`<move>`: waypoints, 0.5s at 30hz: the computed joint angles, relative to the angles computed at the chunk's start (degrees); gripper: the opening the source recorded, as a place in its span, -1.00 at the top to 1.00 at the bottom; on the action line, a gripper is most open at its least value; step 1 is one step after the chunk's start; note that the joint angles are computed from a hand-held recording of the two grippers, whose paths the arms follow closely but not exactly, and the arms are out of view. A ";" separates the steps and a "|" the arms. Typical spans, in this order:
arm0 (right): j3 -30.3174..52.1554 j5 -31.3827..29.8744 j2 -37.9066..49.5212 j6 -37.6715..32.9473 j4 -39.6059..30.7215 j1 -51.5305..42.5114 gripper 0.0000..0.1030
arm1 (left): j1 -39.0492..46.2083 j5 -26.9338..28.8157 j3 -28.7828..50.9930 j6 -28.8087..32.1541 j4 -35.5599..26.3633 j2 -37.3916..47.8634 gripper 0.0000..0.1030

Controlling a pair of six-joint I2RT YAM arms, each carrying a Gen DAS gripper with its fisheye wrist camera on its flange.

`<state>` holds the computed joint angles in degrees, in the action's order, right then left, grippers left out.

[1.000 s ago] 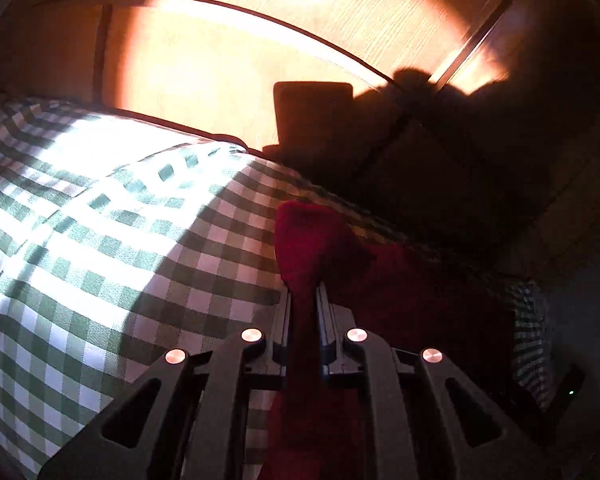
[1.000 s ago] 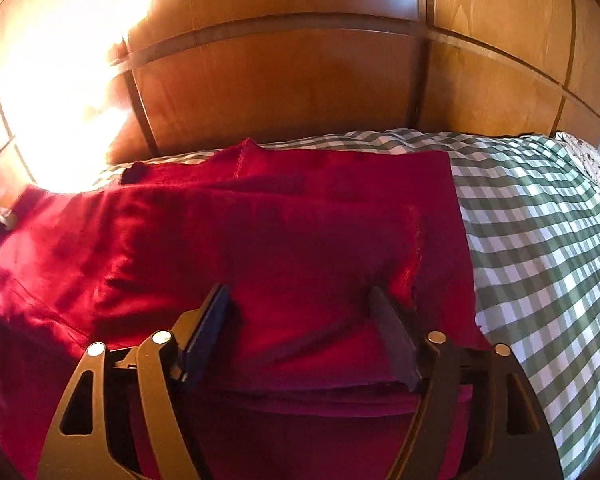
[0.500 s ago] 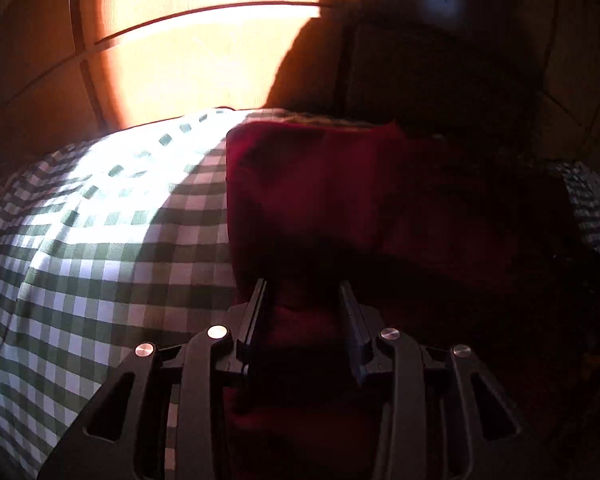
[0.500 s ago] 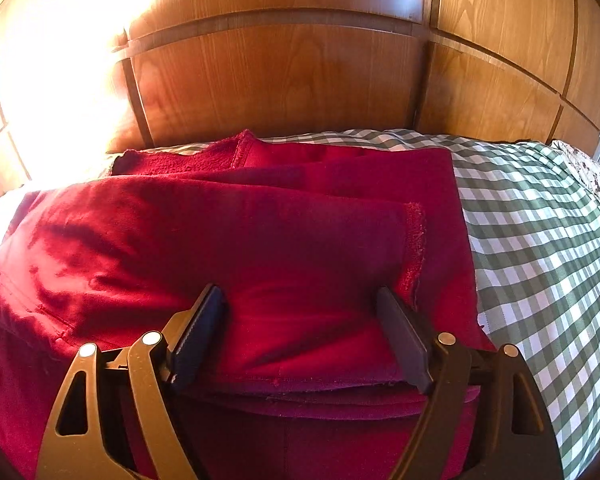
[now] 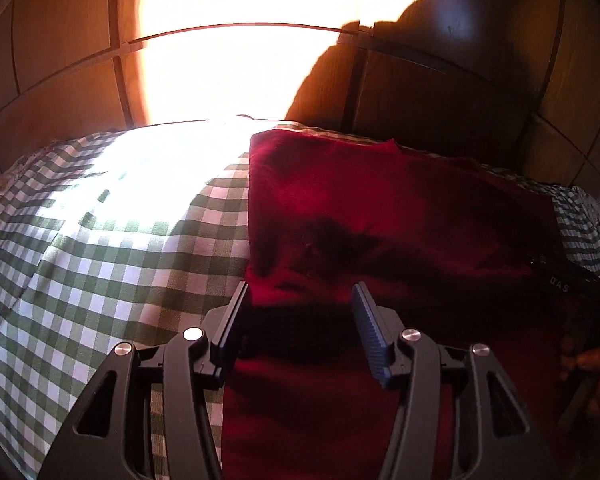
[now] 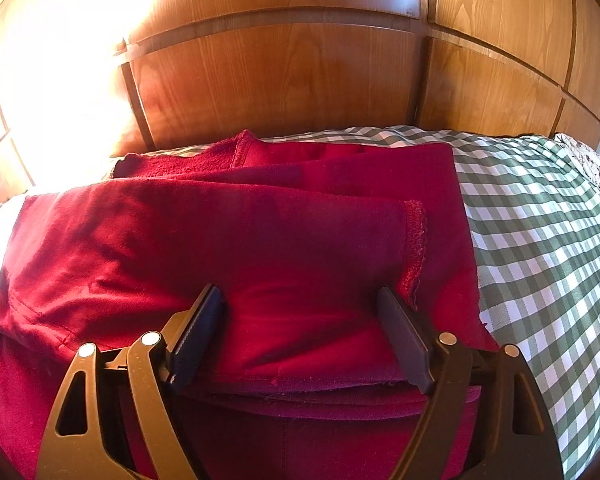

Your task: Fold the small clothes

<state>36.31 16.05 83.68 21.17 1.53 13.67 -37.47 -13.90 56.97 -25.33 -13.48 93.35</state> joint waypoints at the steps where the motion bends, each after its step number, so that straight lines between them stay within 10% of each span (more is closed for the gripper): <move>1: 0.00 0.00 0.00 0.00 0.00 0.00 -0.54 | 0.02 -0.02 -0.77 -0.17 0.01 -0.83 0.00; 15: 0.73 0.05 -3.86 0.40 -5.45 0.60 -0.71 | -7.69 -6.71 -12.08 -4.69 -4.31 -16.43 -0.03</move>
<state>37.04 16.10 79.82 21.57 -3.92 14.27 -45.17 -20.61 44.89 -30.01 -17.79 76.92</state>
